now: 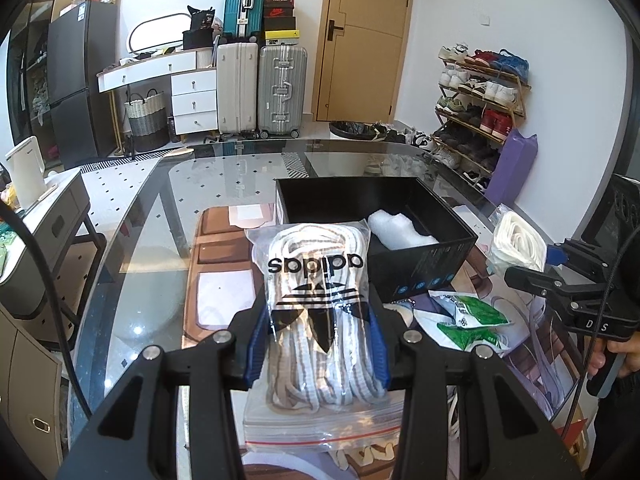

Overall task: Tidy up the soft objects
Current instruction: 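Lift the Adidas bag with the left tool over the box while the right carries the rope bag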

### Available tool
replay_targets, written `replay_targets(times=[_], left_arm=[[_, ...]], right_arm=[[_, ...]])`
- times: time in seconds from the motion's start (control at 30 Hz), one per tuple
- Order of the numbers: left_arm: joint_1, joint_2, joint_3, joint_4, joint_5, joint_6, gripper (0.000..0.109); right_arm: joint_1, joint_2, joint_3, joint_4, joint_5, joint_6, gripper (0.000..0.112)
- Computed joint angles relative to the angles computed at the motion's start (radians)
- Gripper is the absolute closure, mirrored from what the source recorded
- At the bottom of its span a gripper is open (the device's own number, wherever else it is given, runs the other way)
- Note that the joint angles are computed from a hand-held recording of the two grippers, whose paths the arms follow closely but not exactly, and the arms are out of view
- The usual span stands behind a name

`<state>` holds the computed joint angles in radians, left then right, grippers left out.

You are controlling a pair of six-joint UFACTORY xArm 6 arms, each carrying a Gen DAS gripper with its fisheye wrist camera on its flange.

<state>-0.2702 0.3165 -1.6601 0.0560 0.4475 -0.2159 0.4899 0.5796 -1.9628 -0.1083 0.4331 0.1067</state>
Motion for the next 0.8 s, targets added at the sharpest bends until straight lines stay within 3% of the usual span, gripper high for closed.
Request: replay_targets(times=[0.47,0.8], left_arm=[[-0.030,0.117,-0.207,0.008,0.114,0.046,0.067],[-0.032,0.209,-0.367,0.002,0.199,0.055,0.067]], right_arm=[[0.006,0.095,-0.200,0.088,0.088,-0.125,0.056],[0.003,0.232,-0.468,0.106,0.214,-0.167,0.056]])
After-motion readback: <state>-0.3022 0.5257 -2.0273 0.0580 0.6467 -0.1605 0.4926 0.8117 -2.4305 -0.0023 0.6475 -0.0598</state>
